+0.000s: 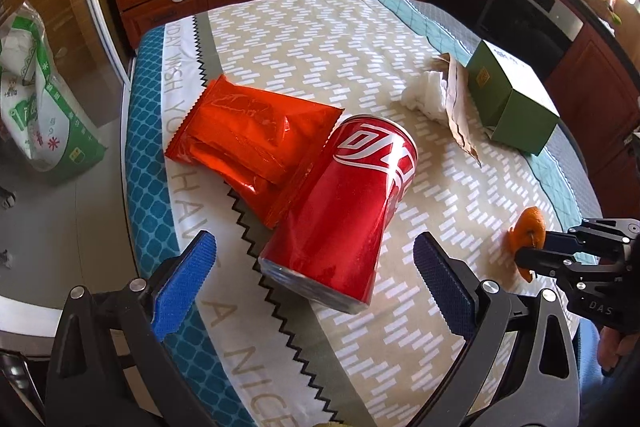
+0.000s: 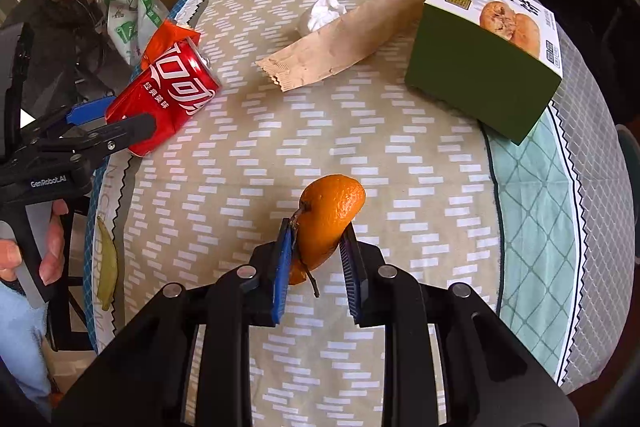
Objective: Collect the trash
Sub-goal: 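Grasp the red Coca-Cola can with the left tool while the right tool grasps the orange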
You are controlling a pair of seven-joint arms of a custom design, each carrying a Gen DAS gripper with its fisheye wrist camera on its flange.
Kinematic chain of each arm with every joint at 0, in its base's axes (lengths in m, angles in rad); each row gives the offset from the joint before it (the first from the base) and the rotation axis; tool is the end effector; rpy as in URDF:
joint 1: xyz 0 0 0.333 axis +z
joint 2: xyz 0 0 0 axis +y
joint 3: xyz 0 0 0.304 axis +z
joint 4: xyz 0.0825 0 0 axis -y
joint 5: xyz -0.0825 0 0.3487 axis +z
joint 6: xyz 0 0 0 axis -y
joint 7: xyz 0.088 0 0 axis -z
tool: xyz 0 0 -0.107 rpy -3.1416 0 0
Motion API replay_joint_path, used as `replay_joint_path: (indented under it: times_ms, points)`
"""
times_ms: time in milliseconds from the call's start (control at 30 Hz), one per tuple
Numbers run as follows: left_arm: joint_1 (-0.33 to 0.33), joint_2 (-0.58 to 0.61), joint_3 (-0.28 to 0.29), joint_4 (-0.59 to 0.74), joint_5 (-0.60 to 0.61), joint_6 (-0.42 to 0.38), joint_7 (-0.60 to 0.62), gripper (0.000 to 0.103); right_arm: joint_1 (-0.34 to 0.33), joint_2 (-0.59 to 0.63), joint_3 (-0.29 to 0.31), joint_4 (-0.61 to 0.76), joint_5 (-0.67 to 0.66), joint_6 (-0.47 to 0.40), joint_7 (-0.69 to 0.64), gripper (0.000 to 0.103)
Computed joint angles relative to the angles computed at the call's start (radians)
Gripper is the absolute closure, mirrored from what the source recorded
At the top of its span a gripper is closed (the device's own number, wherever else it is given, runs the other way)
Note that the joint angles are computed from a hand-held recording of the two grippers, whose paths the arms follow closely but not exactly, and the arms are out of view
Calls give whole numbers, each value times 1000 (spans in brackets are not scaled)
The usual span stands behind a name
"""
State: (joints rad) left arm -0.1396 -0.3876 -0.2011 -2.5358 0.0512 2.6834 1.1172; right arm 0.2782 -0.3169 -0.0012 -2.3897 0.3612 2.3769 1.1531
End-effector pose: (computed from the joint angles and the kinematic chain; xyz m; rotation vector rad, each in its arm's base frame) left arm 0.4033 -0.1494 0.4737 -2.0240 1.8923 -0.6304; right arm 0.4274 0.1254 0.4770 -2.3251 1.4254 -0.0527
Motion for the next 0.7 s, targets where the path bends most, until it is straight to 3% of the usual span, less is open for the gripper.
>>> replay_joint_path:
  times_ms: [133,167,233,300,333,467,567,700]
  points:
    - [5,23,-10,3,24,46,-3,4,-7,5,-13,11,16,-15,-9,81]
    - [-2,22,-4,-4,14,70,1,8,-10,7,-14,15,18,-17,-9,81]
    - [-38,24,26,-11,-40,95,37,24,-17,5,-19,16,21,-22,-11,81]
    - [-39,29,23,-10,-53,98,44,48,-25,8,-23,20,24,-22,-12,81]
    - [-43,30,20,-10,-59,98,46,51,-29,9,-27,21,28,-25,-15,81]
    - [-56,25,-8,-12,-60,90,32,51,-44,11,-38,26,43,-40,-29,81]
    - [-1,31,-80,5,44,67,-68,51,-55,7,-46,24,54,-44,-41,81]
    - [-8,29,-82,7,54,44,-161,50,-67,0,-58,25,70,-52,-66,81]
